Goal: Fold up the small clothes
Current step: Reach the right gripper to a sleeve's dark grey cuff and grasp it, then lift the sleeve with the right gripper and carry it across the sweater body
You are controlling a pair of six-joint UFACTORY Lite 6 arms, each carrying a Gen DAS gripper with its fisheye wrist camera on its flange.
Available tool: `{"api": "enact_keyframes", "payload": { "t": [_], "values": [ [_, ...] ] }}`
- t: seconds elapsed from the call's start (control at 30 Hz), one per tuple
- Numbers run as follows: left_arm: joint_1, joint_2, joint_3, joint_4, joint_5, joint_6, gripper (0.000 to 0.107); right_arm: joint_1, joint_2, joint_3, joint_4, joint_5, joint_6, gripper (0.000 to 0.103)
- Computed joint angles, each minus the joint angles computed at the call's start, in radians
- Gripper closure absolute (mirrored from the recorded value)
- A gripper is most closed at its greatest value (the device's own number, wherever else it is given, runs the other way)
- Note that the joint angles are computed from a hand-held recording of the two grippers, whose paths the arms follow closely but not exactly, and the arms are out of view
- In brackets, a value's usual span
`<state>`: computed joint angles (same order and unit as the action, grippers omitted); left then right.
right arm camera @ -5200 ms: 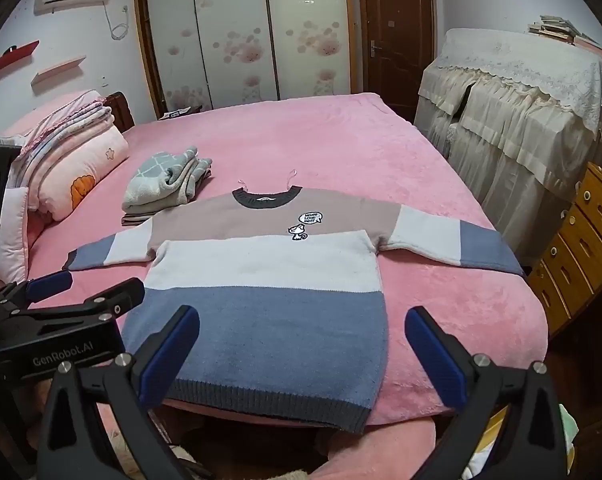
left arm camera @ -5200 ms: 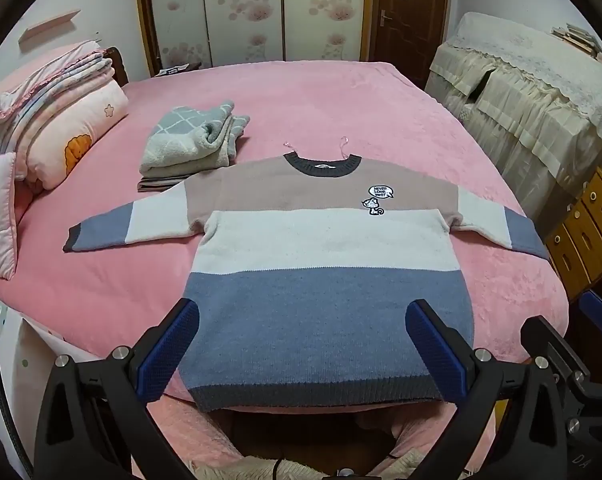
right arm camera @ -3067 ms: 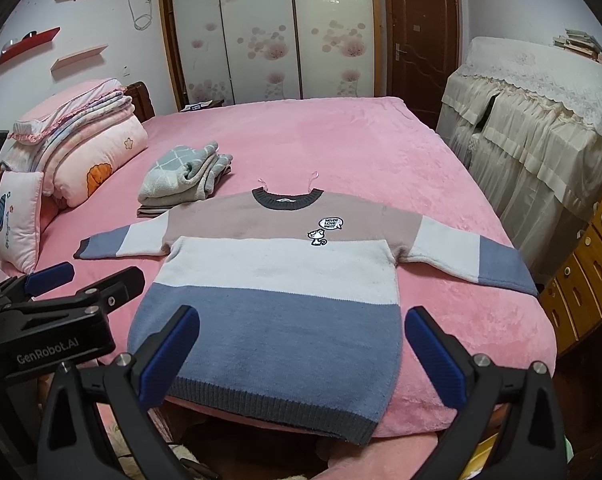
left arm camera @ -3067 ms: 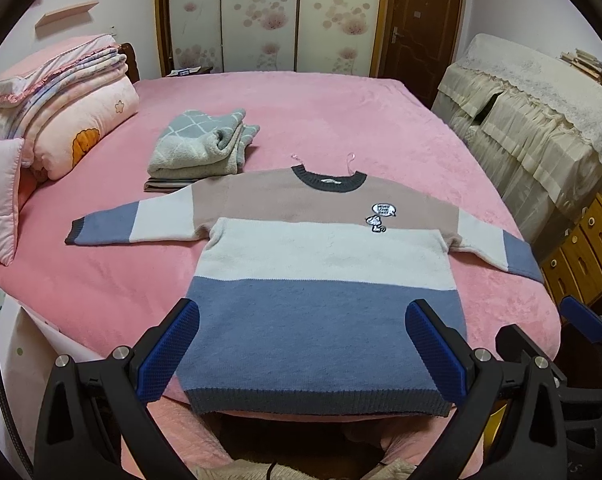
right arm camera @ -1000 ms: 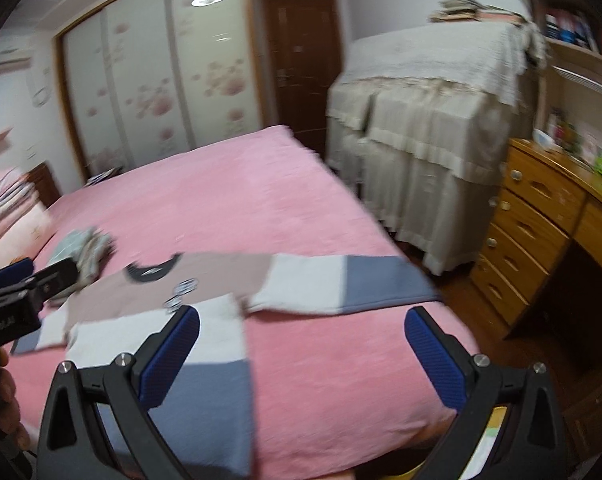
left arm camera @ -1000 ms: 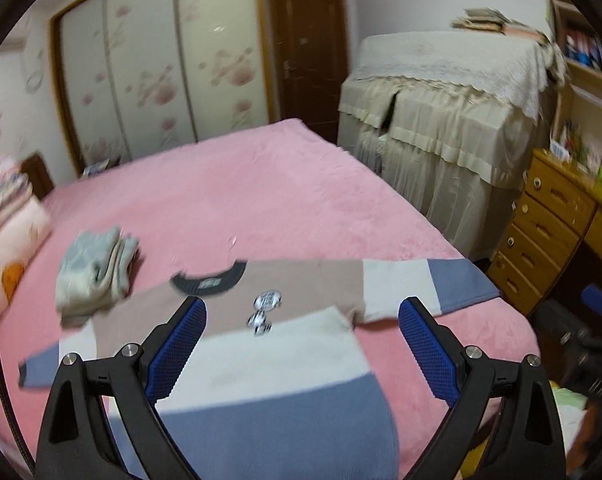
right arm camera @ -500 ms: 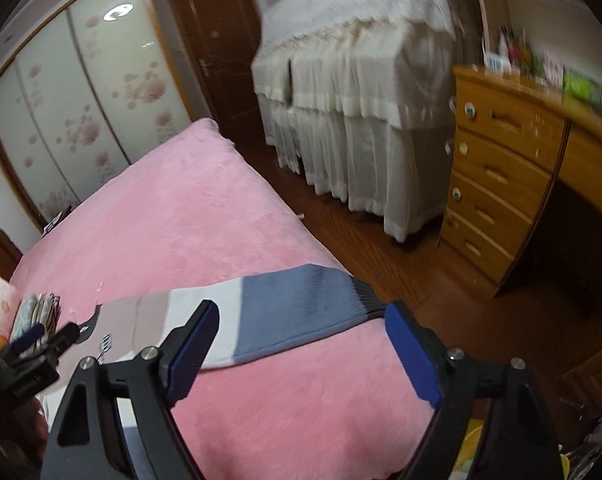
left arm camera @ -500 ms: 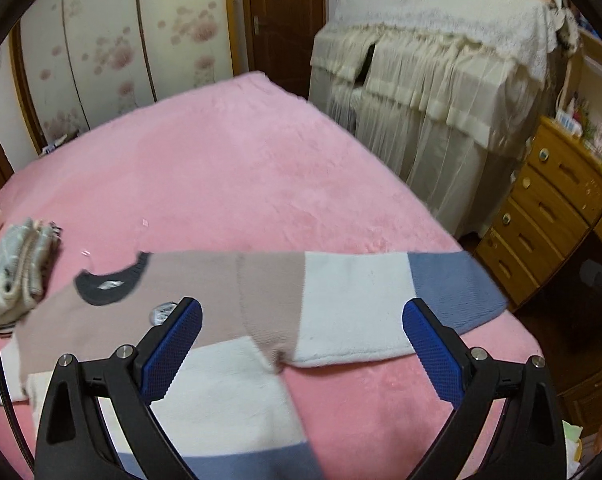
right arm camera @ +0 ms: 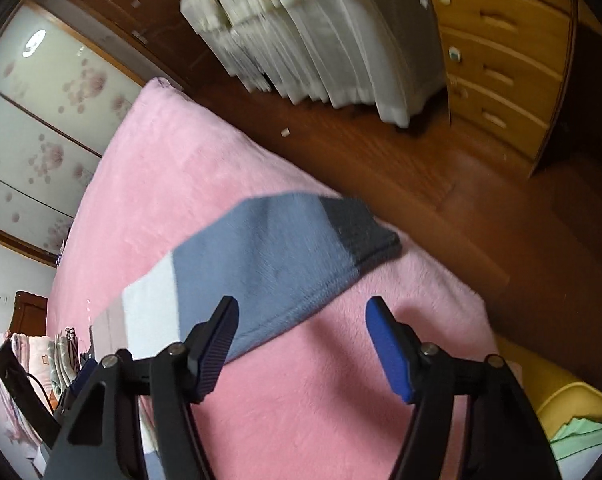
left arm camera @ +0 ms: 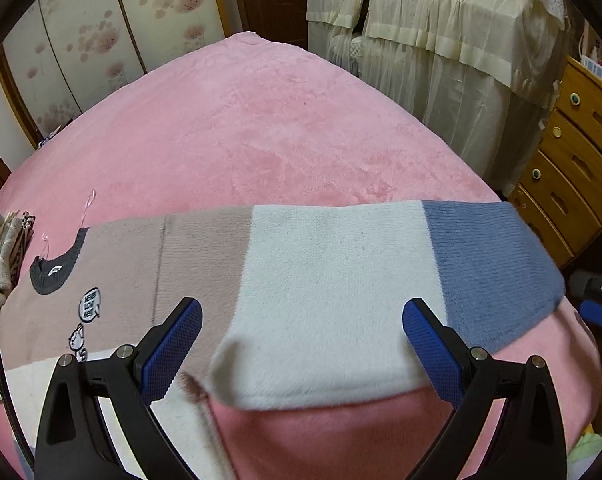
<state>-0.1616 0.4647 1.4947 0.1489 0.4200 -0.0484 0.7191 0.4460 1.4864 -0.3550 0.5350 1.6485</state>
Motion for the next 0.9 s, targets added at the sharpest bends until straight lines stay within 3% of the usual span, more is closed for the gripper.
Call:
{"api": "enact_keyframes", "payload": {
  "t": [0.27,0.33,0.43,0.53,0.63,0.9],
  "values": [
    [-0.045,0.076,0.059,0.105,-0.001,-0.121,0.007,-0.015,0.08,0.034,-0.031,-0.026,0.049,0.037],
    [-0.052,0.086,0.064,0.11,0.001,-0.127,0.007,-0.025,0.102,0.05,-0.048,-0.029,0.058,0.048],
    [-0.063,0.096,0.063,0.134,0.001,-0.148,0.007,-0.038,0.128,0.064,-0.061,-0.036,0.07,0.056],
    [-0.062,0.099,0.061,0.152,0.002,-0.161,0.007,-0.034,0.135,0.075,-0.116,-0.025,0.099,0.084],
    [-0.054,0.089,0.063,0.126,0.012,-0.142,0.007,0.0,0.138,0.113,-0.225,0.034,0.166,0.091],
    [0.026,-0.034,0.037,-0.086,0.054,0.07,0.007,0.157,0.218,0.465,-0.401,0.352,0.098,0.091]
  ]
}}
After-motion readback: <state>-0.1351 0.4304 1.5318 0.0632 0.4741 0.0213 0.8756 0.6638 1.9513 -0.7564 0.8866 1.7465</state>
